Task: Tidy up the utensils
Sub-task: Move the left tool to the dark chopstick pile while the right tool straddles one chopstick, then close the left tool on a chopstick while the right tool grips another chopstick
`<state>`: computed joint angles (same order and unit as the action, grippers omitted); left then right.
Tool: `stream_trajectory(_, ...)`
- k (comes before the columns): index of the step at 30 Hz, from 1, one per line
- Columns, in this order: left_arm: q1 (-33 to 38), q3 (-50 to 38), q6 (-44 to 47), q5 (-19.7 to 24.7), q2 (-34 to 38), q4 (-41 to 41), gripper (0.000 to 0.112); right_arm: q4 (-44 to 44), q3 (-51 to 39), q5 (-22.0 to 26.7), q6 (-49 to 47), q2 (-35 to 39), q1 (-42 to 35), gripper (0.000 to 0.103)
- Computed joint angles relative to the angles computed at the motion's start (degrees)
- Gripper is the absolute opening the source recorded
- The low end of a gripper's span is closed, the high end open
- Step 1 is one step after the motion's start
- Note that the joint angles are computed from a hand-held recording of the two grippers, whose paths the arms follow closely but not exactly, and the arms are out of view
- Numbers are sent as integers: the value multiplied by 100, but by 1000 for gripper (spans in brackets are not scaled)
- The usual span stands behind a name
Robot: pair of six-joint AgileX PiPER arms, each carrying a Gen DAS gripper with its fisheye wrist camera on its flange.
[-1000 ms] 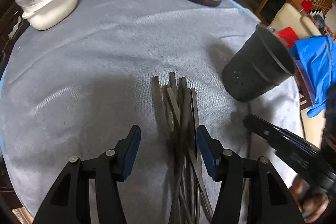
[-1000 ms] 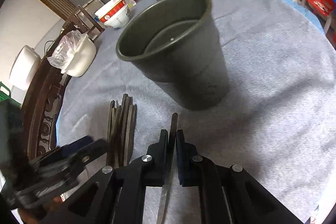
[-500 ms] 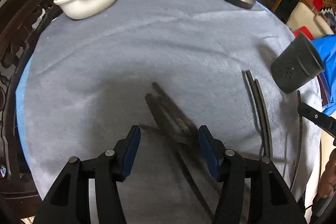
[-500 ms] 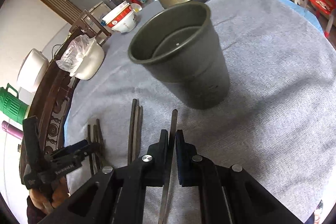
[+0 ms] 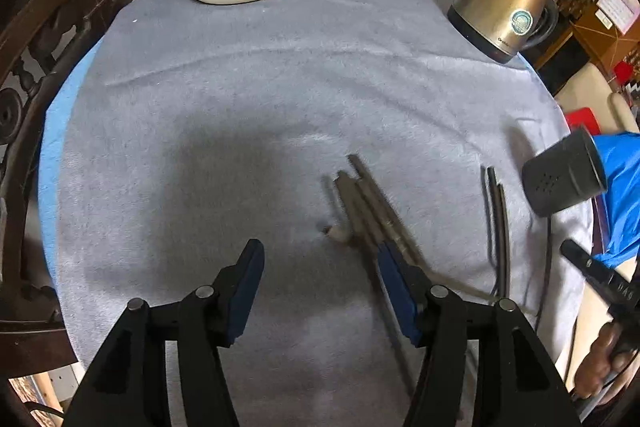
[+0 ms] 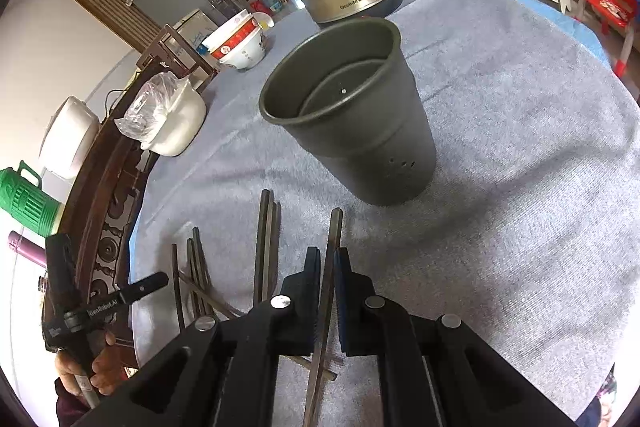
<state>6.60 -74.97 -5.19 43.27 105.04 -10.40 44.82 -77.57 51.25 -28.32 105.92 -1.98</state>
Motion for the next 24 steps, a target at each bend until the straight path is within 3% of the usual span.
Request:
stream_trajectory(6, 52, -687, -262, 639, 570, -85, 61, -329, -676, 369, 342, 429, 11, 15)
stream_trajectory(9, 127, -722, -149, 597, 633, -290, 41, -723, -928, 405, 681, 569, 150, 22)
stream_trajectory(11, 235, -768, 191, 678, 678, -677, 19, -933, -1066, 403, 867, 682, 263, 25)
stream_trajectory(13, 228, -810, 206, 689, 711, -675, 12, -1224, -1215, 368, 1158, 827, 435, 25)
stream_trajectory(19, 392, -815, 559, 717, 642, -1028, 11, -2456, -1236, -172, 1986, 875, 1099, 24)
stream_trajectory(21, 446, -740, 667, 719, 514, -1124, 10, -2554, -1273, -144, 2050, 908, 1151, 9)
stream_trajectory(24, 520, -562, 845, 724, 164, -1227, 10, -2424, -1096, -277, 1832, 749, 1118, 8)
